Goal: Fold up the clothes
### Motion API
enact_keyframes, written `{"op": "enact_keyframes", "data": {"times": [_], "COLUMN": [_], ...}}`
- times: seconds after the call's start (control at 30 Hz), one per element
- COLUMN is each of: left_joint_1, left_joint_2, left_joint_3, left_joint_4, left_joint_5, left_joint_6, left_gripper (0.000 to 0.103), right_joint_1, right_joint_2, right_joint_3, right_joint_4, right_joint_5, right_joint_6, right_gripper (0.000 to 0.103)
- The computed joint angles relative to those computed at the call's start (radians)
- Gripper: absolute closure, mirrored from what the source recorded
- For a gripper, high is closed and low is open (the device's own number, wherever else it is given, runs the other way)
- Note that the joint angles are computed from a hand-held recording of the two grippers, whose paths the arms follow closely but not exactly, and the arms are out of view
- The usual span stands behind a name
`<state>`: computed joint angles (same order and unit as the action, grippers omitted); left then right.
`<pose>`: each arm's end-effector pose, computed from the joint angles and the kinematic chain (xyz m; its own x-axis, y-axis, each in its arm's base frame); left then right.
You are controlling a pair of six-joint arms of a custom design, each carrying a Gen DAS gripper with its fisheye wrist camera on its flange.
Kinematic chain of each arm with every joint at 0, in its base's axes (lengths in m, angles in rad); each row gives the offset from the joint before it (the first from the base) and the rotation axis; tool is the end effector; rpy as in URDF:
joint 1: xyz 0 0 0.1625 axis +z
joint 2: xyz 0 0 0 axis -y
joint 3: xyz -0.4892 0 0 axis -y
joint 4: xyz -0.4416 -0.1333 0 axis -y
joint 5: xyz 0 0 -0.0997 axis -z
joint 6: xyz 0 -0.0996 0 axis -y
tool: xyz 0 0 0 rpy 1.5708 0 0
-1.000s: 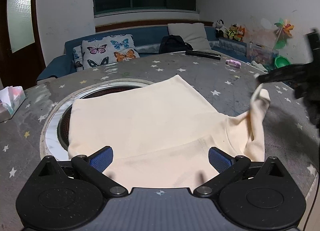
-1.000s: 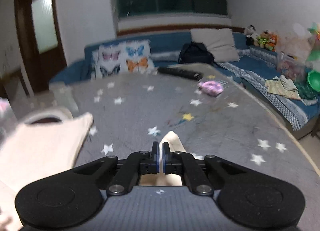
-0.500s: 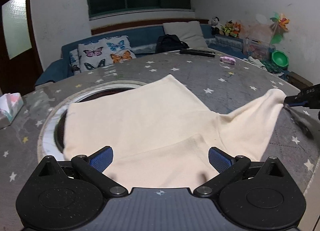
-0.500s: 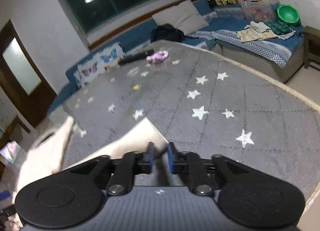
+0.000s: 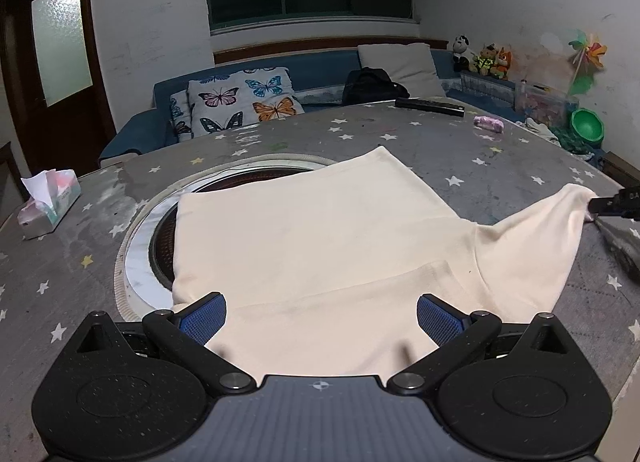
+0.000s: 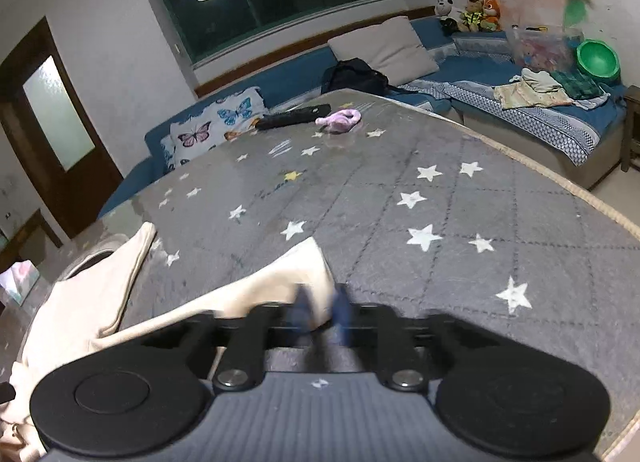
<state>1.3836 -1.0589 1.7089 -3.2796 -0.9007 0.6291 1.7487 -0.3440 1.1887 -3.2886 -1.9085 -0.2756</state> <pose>0.0600 -0.7320 0.3704 -0.6505 -0.0289 -0.7590 0.5861 0.6164 -0.5258 0.2562 -0.8580 0.0133 -0.9059 -0.0923 0.4134 -0.3743 0.6310 -0.6795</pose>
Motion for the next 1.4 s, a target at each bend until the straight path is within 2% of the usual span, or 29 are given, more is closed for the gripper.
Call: {"op": "enact_keyframes", "data": {"times": [0.1,0.3,0.5,0.67,0.8,1.0,1.13,1.27,1.4], "left_joint_1": [0.002,0.006,0.018,0.033,0.048,0.071,0.081,0.088,0.094], "left_joint_2": [-0.003,-0.005,-0.019,-0.038,-0.061,-0.101,-0.125,-0.141,-0.15], "left_joint_3": [0.003,0.008,0.016,0.03,0.049,0.081,0.1,0.12,0.129], "left_joint_4": [0.004,0.001,-0.036,-0.079,-0.111,-0.145,-0.164,-0.179,-0.176], "left_joint_5": [0.001,0.014,0.023,0.036,0.037,0.031,0.025,0.024,0.027], "left_joint_6": [-0.002,-0.002,0.008,0.008,0.001,-0.023,-0.038,-0.055,-0.07], "left_gripper": [0.0,0.0,0.0,0.0,0.0,0.0,0.0,0.0,0.0], "right_joint_1": [0.005,-0.002,0.018,0.061,0.108,0.183,0.223,0.247,0.253], "right_joint_2": [-0.011,-0.011,-0.048,-0.065,-0.044,0.042,0.13,0.219,0.25], "right_joint_3": [0.019,0.002,0.022,0.01,-0.042,-0.18,-0.301,-0.418,-0.448], "right_joint_4": [-0.052,0.02,0.03,0.091,0.184,0.395,0.549,0.693,0.759], "right_joint_5": [-0.02,-0.039,0.023,0.127,0.218,0.336,0.371,0.372,0.367], "right_joint_6": [-0.001,0.046,0.054,0.016,-0.041,-0.145,-0.207,-0.238,-0.237], "right_gripper": [0.098,0.098,0.099,0.099,0.099,0.099,0.099,0.099,0.094]}}
